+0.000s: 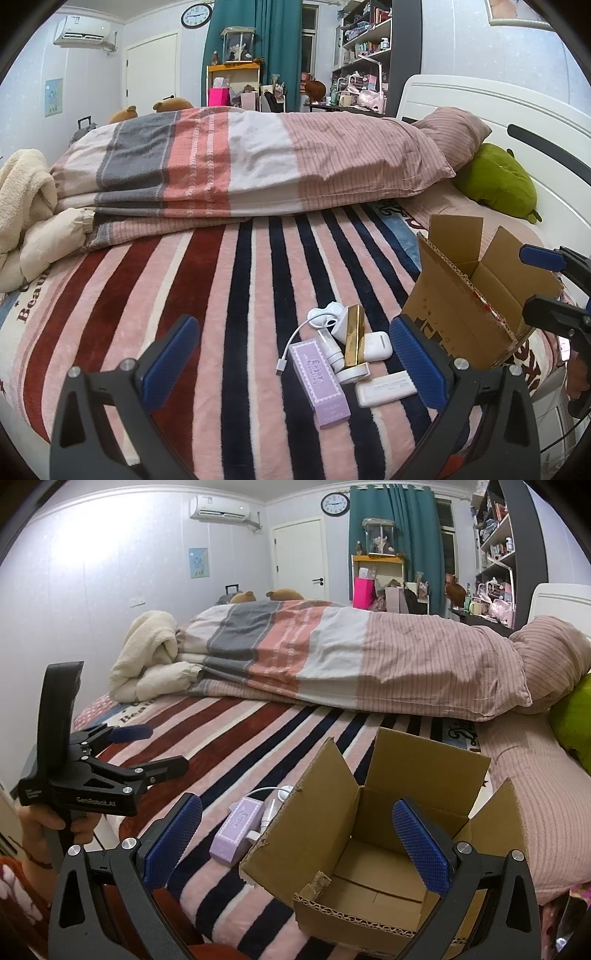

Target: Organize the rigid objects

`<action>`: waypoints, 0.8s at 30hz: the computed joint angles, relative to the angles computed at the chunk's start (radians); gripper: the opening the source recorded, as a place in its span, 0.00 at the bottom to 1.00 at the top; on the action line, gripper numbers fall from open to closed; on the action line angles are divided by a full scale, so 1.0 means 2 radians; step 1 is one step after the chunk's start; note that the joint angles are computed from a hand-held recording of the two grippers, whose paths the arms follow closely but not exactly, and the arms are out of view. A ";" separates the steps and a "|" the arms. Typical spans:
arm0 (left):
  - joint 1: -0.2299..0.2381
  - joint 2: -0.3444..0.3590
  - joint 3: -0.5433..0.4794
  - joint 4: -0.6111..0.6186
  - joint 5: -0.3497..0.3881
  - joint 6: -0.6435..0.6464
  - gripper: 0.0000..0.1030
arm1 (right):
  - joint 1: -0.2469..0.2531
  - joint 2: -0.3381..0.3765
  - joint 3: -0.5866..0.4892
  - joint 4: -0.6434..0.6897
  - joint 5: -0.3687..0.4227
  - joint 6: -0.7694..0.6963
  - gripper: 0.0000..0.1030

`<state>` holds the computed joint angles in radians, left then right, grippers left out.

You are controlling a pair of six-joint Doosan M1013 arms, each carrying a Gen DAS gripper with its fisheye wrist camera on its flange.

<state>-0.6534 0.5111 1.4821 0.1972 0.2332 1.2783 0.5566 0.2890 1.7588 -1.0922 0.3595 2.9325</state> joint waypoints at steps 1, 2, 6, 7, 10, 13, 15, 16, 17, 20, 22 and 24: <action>0.000 0.000 0.000 0.003 0.000 -0.003 1.00 | 0.000 0.000 0.000 0.001 0.000 -0.001 1.00; 0.000 0.000 0.000 0.004 -0.001 -0.003 1.00 | 0.000 0.000 0.000 0.000 0.000 0.000 1.00; 0.000 0.000 0.001 0.017 -0.001 -0.016 1.00 | 0.000 0.001 0.000 0.001 -0.001 0.000 1.00; 0.000 0.000 0.001 0.018 -0.001 -0.017 1.00 | 0.001 0.001 -0.001 0.002 0.000 -0.002 1.00; 0.000 0.000 0.001 0.019 -0.002 -0.019 1.00 | 0.001 0.001 -0.001 0.004 0.001 -0.004 1.00; 0.000 0.001 0.001 0.019 -0.002 -0.018 1.00 | 0.002 0.001 -0.001 0.003 0.001 -0.003 1.00; 0.000 0.000 0.002 0.014 -0.003 -0.014 1.00 | 0.001 0.001 -0.001 0.004 0.001 -0.003 1.00; 0.001 0.000 0.002 0.011 -0.003 -0.010 1.00 | 0.002 0.002 -0.002 0.005 0.001 -0.005 1.00; 0.000 0.000 0.002 0.015 -0.002 -0.015 1.00 | 0.002 0.001 -0.001 0.004 0.001 -0.004 1.00; 0.000 0.000 0.001 0.018 -0.002 -0.017 1.00 | 0.002 0.002 -0.002 0.006 0.001 -0.005 1.00; 0.000 0.000 0.001 0.017 -0.002 -0.017 1.00 | 0.002 0.002 -0.002 0.005 0.003 -0.004 1.00; 0.000 0.001 0.001 0.022 -0.001 -0.020 1.00 | 0.002 0.002 -0.002 0.007 0.001 -0.006 1.00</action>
<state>-0.6534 0.5127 1.4841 0.2409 0.2321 1.2375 0.5603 0.2925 1.7550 -1.0782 0.3617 2.9212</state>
